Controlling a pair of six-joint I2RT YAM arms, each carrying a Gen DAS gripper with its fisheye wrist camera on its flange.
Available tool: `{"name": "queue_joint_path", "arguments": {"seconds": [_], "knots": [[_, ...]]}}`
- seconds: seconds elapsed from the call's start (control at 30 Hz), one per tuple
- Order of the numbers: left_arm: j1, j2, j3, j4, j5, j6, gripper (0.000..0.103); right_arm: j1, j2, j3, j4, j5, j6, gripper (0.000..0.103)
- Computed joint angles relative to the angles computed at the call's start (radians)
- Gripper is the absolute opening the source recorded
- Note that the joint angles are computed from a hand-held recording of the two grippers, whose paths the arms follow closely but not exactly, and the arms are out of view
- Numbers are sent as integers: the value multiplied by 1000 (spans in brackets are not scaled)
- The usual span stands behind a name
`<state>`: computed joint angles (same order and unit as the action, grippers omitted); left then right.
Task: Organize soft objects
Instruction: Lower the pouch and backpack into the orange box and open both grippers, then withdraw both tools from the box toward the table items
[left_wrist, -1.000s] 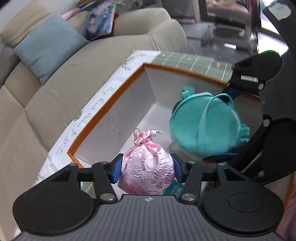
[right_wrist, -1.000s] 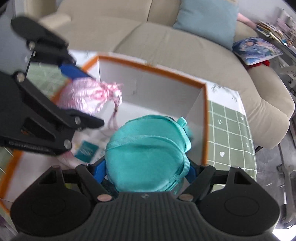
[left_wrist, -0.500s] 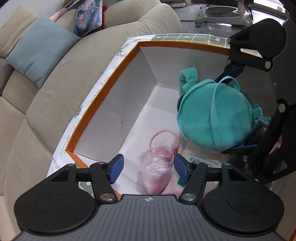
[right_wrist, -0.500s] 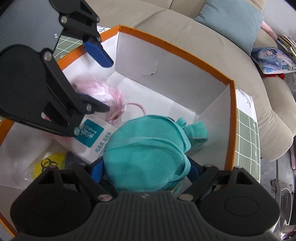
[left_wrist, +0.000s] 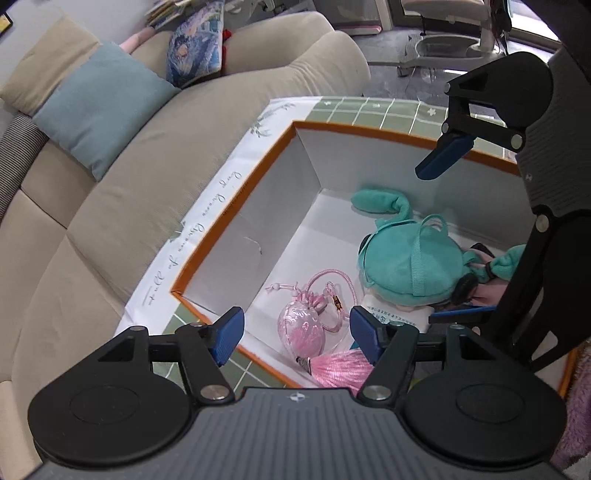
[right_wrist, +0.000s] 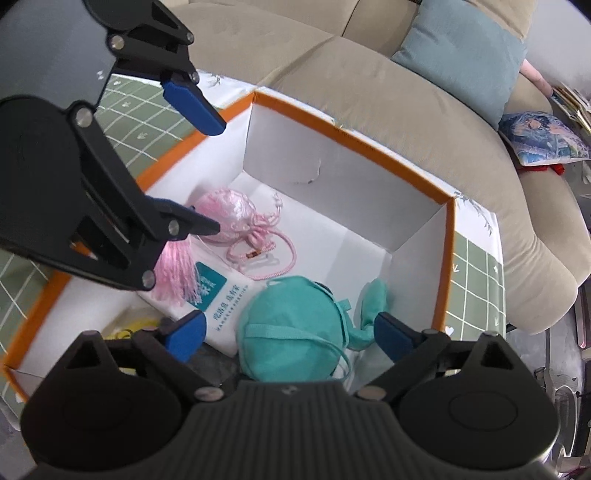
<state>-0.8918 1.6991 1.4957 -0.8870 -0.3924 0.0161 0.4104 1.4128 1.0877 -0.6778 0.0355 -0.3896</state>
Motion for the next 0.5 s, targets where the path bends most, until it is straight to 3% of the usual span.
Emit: {"name": "queue_joint_path", "arguments": {"seconds": [0.3,0.5], "knots": [[-71,-172,-53,-81,-58,-91,77,73,-120,30,-108,50,82,95],[-146,-331,-113,-149,-128,-232,77,175,-219,22,-165,128,215,96]]}}
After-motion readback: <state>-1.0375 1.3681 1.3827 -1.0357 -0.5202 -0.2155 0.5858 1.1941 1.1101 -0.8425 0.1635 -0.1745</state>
